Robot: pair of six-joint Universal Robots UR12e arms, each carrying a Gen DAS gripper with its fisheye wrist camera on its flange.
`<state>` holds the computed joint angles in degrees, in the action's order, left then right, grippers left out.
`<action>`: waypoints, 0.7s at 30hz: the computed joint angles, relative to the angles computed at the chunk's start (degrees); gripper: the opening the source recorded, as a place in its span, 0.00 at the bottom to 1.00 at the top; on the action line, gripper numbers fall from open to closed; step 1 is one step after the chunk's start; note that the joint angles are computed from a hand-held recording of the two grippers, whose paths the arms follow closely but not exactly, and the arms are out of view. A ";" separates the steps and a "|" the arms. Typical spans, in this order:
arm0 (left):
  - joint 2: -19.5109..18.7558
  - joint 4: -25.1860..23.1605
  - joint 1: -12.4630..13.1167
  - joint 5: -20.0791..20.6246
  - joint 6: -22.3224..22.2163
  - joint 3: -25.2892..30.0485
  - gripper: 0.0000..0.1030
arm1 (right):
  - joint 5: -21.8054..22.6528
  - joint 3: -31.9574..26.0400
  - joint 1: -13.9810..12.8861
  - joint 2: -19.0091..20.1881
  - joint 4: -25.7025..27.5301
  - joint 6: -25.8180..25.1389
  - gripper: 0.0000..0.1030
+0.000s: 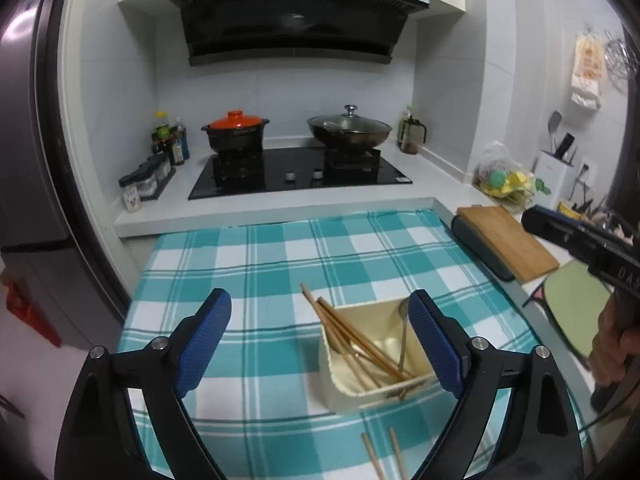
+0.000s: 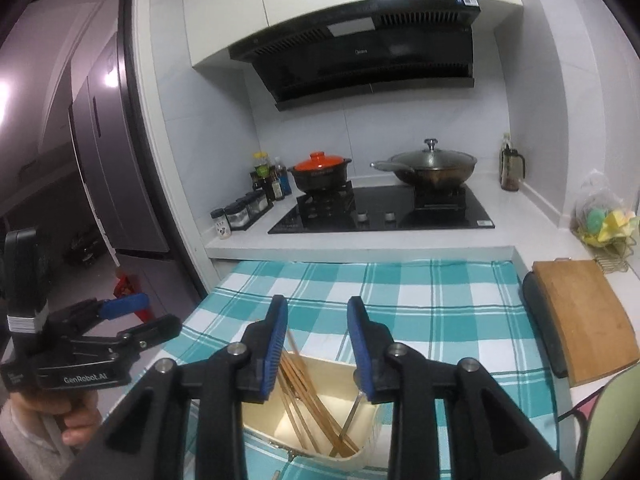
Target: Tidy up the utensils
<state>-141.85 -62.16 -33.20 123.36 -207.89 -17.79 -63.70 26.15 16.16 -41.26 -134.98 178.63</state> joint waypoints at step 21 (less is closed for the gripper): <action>12.15 -2.82 -9.78 3.32 -25.99 -34.93 0.95 | -7.48 60.56 1.00 -28.74 -21.15 -2.63 0.42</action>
